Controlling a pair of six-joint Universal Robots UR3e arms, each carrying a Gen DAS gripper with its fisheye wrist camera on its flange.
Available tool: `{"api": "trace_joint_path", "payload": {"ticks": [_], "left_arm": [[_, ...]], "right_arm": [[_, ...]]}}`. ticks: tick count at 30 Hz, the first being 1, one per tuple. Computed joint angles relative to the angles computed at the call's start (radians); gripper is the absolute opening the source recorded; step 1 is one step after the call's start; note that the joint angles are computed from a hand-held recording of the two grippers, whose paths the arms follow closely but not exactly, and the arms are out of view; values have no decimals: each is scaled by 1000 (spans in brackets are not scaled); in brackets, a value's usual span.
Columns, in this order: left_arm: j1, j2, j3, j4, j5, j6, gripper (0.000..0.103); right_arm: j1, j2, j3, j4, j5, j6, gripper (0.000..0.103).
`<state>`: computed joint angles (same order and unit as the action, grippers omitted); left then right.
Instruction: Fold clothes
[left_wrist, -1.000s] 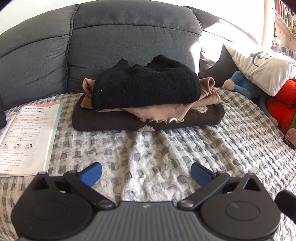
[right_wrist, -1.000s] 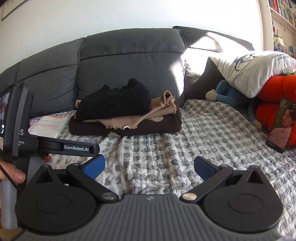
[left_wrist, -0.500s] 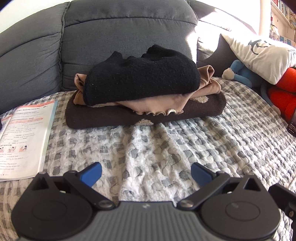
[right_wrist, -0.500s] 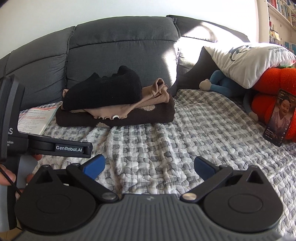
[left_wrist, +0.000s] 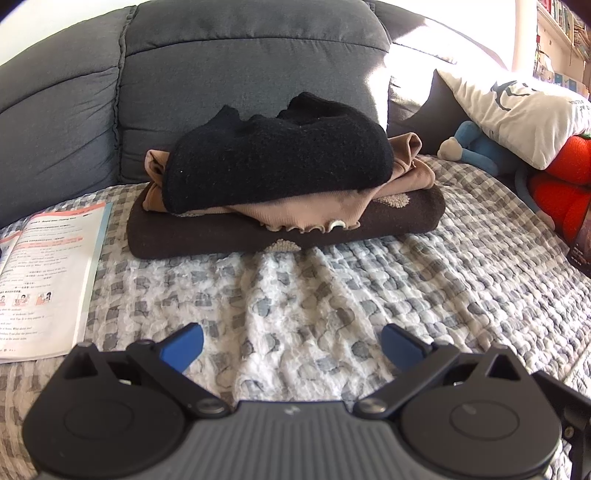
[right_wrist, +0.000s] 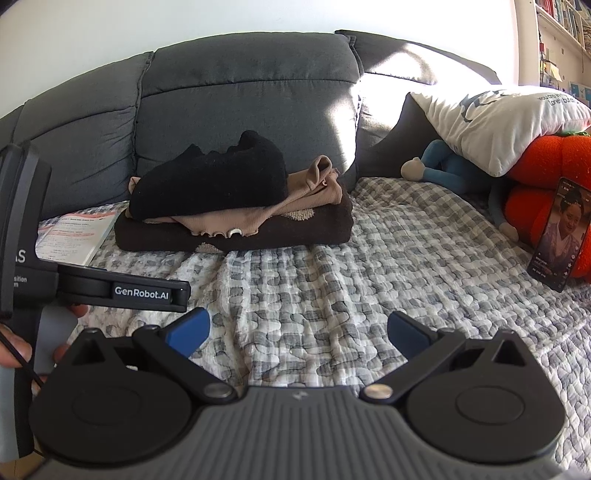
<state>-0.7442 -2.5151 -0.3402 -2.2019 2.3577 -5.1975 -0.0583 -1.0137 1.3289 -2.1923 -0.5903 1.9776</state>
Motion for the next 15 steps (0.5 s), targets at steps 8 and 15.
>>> {"api": "trace_joint_path", "payload": {"ticks": [8, 15], "left_arm": [[-2, 27, -58, 46, 6, 13, 103], [-4, 49, -104, 80, 11, 18, 103]], "right_arm": [[-2, -2, 5, -8, -1, 6, 103], [0, -2, 5, -2, -6, 2, 103]]}}
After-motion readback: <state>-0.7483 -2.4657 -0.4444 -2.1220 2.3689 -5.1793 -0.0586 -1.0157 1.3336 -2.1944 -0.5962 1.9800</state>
